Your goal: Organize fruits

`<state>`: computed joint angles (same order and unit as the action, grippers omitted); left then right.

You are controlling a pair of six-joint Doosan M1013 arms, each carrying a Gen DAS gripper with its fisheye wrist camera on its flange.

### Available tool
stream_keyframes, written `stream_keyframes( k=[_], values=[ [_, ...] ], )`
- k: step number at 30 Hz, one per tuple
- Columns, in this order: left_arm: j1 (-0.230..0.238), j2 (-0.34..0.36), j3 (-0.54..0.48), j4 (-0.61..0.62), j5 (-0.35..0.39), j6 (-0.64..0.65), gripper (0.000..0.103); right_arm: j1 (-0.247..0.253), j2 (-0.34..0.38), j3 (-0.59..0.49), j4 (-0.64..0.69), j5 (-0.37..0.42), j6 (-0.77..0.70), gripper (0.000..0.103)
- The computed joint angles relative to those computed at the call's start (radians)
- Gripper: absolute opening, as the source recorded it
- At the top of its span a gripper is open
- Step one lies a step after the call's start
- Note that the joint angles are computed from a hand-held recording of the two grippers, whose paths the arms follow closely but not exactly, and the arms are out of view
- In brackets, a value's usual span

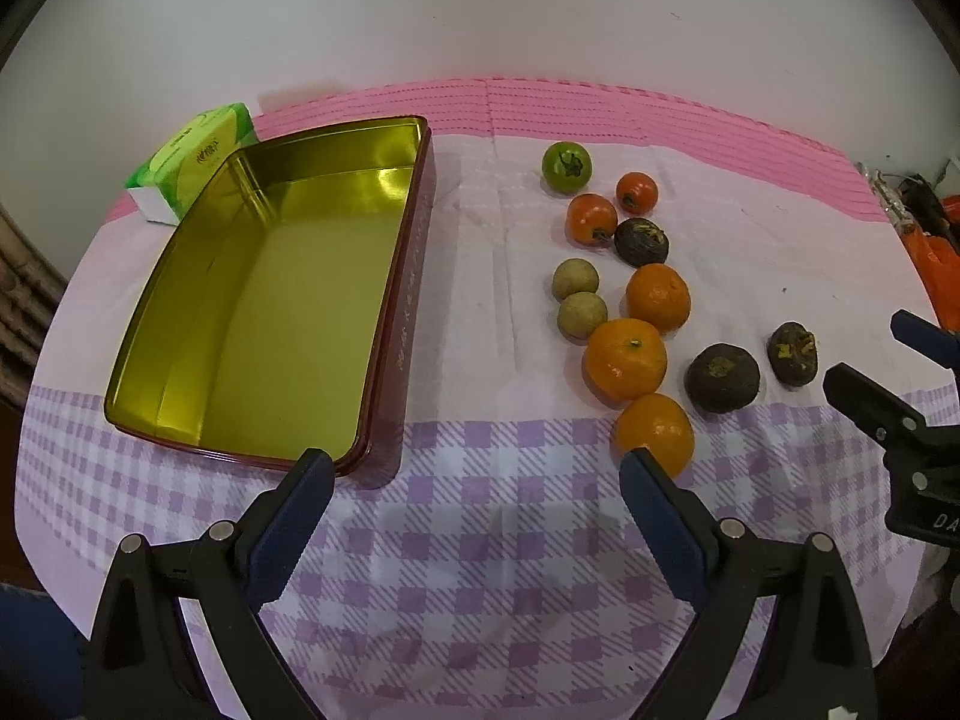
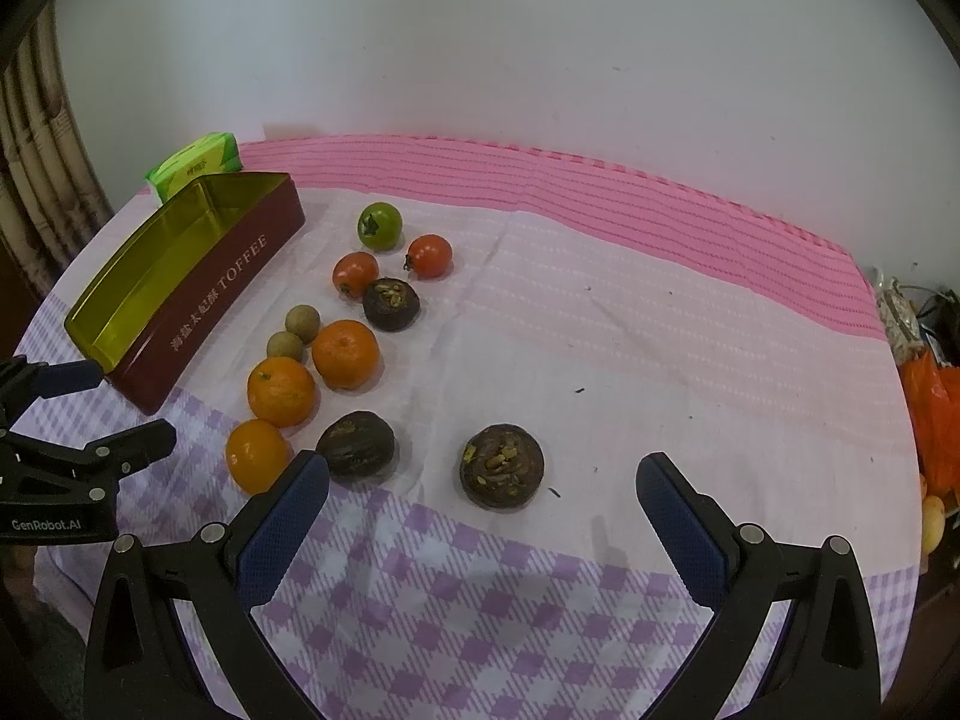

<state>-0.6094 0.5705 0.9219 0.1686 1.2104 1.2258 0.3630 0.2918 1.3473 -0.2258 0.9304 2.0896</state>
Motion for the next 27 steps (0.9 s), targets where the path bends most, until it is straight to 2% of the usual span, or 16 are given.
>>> stream_keyframes(
  k=[27],
  values=[
    [-0.002, -0.002, 0.004, -0.015, 0.006, -0.002, 0.094, 0.005, 0.004, -0.007, 0.0, 0.016, -0.002, 0.102]
  ],
)
